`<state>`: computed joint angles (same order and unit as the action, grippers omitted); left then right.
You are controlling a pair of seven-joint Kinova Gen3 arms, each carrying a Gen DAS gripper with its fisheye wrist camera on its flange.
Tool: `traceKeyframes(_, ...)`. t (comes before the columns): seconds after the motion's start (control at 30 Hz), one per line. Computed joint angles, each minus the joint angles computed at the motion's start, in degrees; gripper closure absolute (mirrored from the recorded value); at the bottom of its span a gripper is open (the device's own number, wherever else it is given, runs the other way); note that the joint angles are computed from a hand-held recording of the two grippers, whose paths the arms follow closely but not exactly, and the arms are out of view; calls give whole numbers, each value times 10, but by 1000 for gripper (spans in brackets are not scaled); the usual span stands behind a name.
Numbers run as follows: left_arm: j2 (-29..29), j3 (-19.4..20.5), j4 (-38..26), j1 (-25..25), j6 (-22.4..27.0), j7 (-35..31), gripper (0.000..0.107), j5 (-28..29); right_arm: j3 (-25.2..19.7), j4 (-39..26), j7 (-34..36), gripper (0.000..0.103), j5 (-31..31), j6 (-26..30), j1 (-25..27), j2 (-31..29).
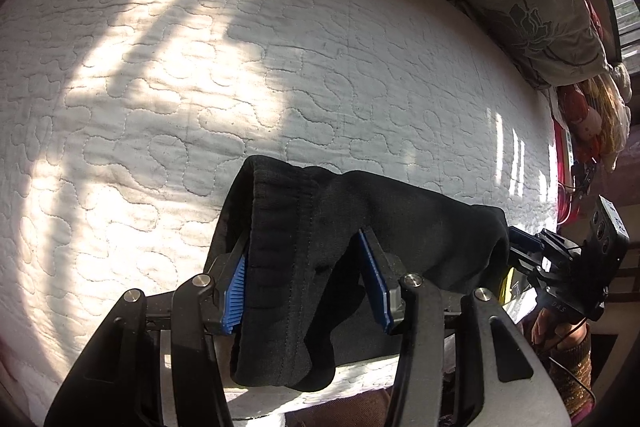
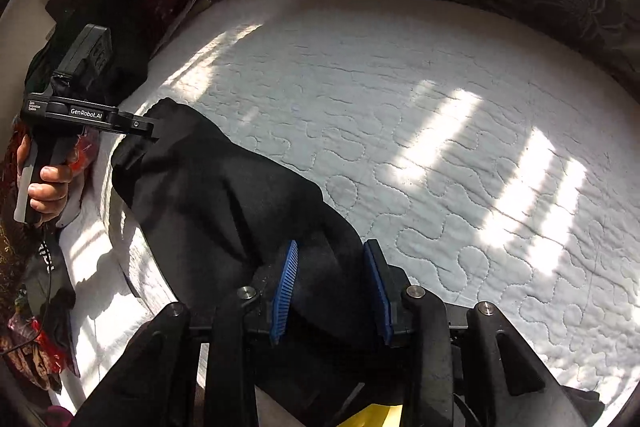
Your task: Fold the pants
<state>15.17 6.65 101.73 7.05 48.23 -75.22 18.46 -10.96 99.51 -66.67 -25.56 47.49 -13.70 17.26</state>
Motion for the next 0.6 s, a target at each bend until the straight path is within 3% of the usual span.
traceKeyframes(0.1, -8, 4, 12, -5, -7, -11, 60, 17, -2, 20, 34, 65, -28, 21, 15, -11)
traceKeyframes(0.13, -11, 4, 16, -4, -9, -13, 60, 18, 1, 29, 46, 60, -38, 27, 19, -19)
traceKeyframes(0.23, -18, 4, 22, 4, -13, -10, 60, 11, 46, 42, 84, 55, -79, 45, -8, -31)
traceKeyframes(0.3, -19, 3, 22, 13, -14, -2, 60, -1, 58, 44, 112, 53, -119, 50, -1, -31)
traceKeyframes(0.4, -17, 3, 13, 18, -2, 9, 60, -8, 25, 5, 121, 42, -189, 111, 72, 28)
traceKeyframes(0.5, -19, 6, 19, 11, -2, -3, 60, 8, -32, -15, 83, 42, -259, 142, 151, 108)
traceKeyframes(0.6, -23, 5, 28, 4, -7, -13, 60, 23, -85, -16, 67, 42, -327, 138, 204, 180)
